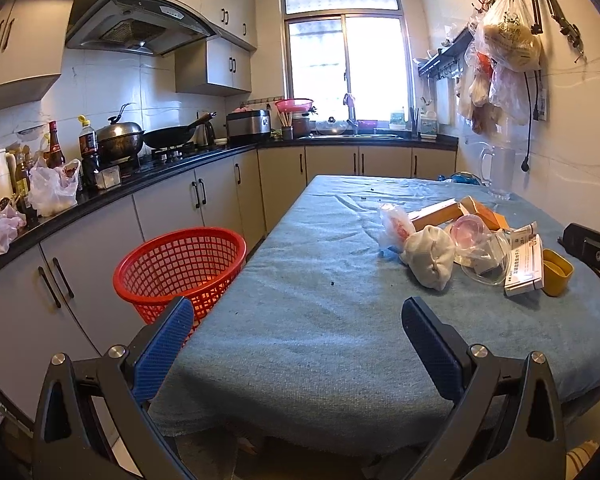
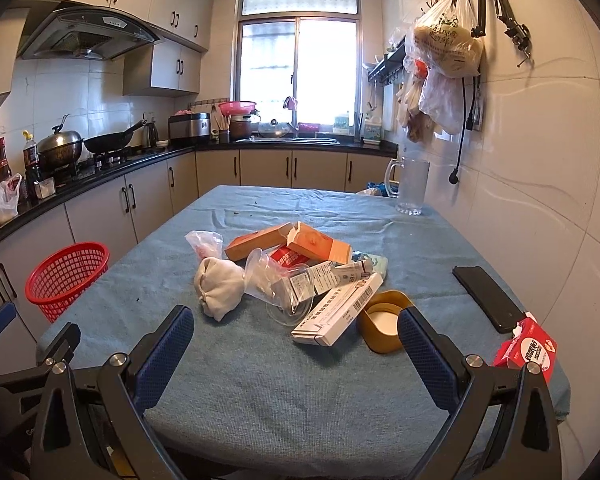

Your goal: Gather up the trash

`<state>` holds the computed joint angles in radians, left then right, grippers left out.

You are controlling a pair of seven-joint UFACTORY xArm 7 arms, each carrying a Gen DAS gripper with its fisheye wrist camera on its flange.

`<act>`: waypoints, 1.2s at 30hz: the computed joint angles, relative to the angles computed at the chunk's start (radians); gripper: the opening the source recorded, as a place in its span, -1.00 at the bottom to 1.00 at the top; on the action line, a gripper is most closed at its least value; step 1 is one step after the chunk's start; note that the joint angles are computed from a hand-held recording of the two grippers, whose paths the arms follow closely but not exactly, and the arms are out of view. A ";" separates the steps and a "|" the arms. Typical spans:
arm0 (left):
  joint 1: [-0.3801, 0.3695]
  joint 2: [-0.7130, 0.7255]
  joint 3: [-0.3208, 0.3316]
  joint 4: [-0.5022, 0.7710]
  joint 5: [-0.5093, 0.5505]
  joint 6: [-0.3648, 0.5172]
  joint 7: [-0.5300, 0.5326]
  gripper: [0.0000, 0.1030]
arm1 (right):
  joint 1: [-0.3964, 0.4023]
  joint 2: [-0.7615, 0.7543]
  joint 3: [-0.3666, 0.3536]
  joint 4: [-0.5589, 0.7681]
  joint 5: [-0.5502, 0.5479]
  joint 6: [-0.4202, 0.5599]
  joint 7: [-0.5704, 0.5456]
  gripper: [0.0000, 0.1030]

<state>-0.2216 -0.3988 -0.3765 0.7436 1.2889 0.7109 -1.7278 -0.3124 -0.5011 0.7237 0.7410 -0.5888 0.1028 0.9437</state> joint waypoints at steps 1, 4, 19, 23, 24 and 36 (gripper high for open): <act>0.000 0.002 0.000 0.002 0.003 0.000 -0.001 1.00 | 0.001 0.003 -0.002 0.000 0.000 0.001 -0.001 1.00; 0.000 0.012 0.003 0.011 0.008 -0.007 0.005 1.00 | 0.004 0.018 -0.004 0.005 -0.002 0.007 -0.002 1.00; -0.009 0.084 0.036 0.070 -0.004 -0.048 0.062 1.00 | 0.075 0.105 -0.080 0.032 -0.087 0.061 0.047 1.00; -0.013 0.118 0.047 0.104 0.005 -0.056 0.083 1.00 | 0.085 0.139 -0.095 0.055 -0.153 0.095 0.087 1.00; -0.014 0.127 0.055 0.113 0.002 -0.065 0.095 1.00 | 0.088 0.149 -0.099 0.063 -0.170 0.107 0.097 1.00; -0.024 0.266 0.135 0.237 -0.102 -0.194 0.269 1.00 | 0.246 0.309 -0.254 0.163 -0.202 0.230 0.047 0.90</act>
<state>-0.2461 -0.1328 -0.2414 0.9806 1.1871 0.5170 -1.4586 -0.0659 -0.1922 0.4696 0.9040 -0.7904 0.3327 0.9903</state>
